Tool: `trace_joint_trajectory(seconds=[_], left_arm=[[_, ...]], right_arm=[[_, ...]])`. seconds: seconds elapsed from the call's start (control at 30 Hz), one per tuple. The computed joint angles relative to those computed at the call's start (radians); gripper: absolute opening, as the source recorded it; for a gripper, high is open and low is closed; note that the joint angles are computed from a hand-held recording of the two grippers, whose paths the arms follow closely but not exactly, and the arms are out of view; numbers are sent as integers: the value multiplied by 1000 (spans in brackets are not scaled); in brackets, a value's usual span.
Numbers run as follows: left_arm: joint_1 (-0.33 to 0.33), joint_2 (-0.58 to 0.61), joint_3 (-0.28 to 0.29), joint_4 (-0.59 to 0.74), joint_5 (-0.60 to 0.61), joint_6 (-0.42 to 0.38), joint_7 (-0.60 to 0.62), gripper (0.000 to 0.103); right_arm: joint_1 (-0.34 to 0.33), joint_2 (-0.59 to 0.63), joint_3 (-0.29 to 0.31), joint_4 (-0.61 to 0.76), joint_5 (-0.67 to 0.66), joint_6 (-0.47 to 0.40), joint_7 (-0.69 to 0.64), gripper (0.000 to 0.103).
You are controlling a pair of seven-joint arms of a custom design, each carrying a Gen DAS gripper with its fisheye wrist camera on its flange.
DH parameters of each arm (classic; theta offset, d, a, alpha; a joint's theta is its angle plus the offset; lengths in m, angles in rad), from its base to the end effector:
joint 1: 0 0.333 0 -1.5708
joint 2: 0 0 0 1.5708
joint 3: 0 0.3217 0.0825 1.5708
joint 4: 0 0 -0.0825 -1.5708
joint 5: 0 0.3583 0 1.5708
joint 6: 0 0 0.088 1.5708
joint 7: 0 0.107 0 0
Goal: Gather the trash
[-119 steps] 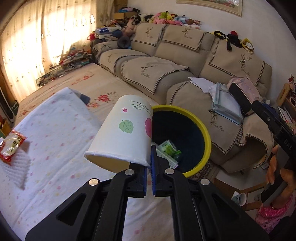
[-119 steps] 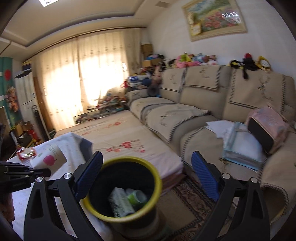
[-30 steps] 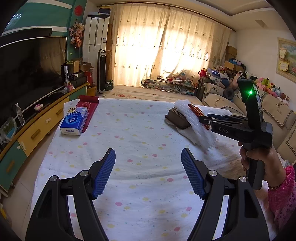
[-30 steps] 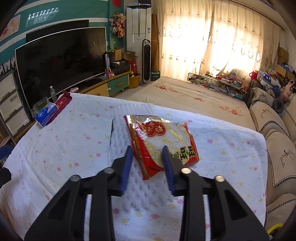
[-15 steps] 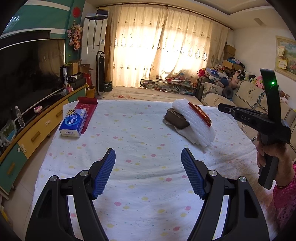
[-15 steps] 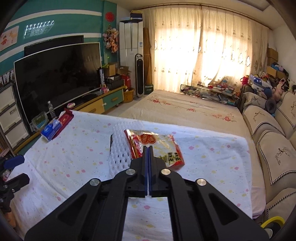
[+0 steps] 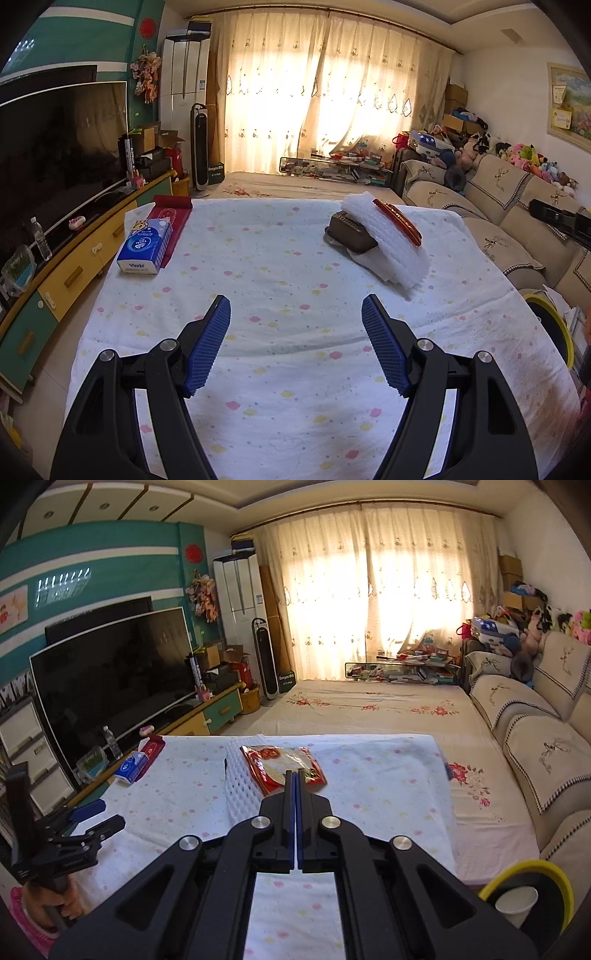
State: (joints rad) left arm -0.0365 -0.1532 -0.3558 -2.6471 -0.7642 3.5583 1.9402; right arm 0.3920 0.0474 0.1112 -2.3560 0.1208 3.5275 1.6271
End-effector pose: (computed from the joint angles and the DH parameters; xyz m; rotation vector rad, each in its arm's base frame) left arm 0.4230 -0.0862 0.4323 -1.6986 1.5658 -0.9312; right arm 0.4749 0.2438 0.4735 -1.6706 1.2281 -0.6036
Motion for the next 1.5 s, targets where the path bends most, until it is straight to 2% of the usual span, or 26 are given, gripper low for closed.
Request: trace_joint_trajectory(seconds=[0.17,0.27,0.33,0.37,0.4,0.47,0.5,0.53,0.6,0.63,0.7,0.73,0.77,0.83,0.9,0.97,1.07,1.13,1.2,1.33,1.37,1.4,1.5], left_arm=[[-4,-2,-1,-2,-7,11,9,73],[-3,-2,-6,0,-23,10,23,73],[2,0,-17,6,-48,11,45,73],[2,2,-18,8,-57,12,54,73],[1,3,-18,9,-63,14,62,73],[-6,5,-13,10,-71,18,71,73],[-12,3,-4,8,-64,18,64,73],[-20,0,8,3,-47,16,50,73],[-29,-6,27,-5,-12,11,19,73],[-32,-8,37,-10,11,9,-2,73],[-31,-14,49,-19,54,1,-43,73],[-31,-17,58,-24,79,-3,-67,73],[-32,-21,69,-29,109,-8,-94,73],[-23,-25,69,-35,143,-13,-129,73],[-20,-31,81,-41,193,-20,-173,73],[-1,-33,65,-44,209,-20,-188,73],[20,-34,46,-44,225,-23,-199,73],[32,-35,34,-45,227,-22,-202,73],[38,-34,32,-46,235,-20,-208,73],[44,-35,28,-48,245,-20,-218,73],[47,-34,26,-49,245,-17,-217,73],[50,-34,20,-49,241,-16,-214,73],[58,-35,8,-47,226,-14,-203,73]], right_arm=[[-50,-131,-48,-157,-212,57,214,0],[-61,-178,-59,-193,-246,45,228,0],[-75,-164,-30,-174,-207,37,187,1],[-77,-140,-13,-143,-184,18,159,5],[-69,-111,-15,-104,-199,-9,157,19],[-38,-27,23,-17,-69,-21,16,40],[23,16,13,37,75,-32,-134,40],[83,68,-14,102,157,-57,-238,40],[133,156,-45,211,161,-114,-273,40],[176,197,-84,263,160,-144,-277,40],[320,282,-237,369,160,-204,-266,40],[357,324,-281,423,163,-241,-264,41],[358,358,-289,469,151,-277,-249,45],[290,407,-227,548,130,-337,-237,49],[274,444,-222,600,108,-364,-210,55],[236,471,-190,647,88,-410,-200,57],[188,499,-147,698,60,-484,-186,57],[161,499,-122,697,42,-499,-177,48],[94,483,-46,673,50,-493,-196,36],[-10,433,61,598,52,-471,-204,14],[-24,419,72,578,50,-462,-200,6],[-13,404,52,555,38,-446,-177,0],[-7,365,31,497,8,-405,-133,0]])
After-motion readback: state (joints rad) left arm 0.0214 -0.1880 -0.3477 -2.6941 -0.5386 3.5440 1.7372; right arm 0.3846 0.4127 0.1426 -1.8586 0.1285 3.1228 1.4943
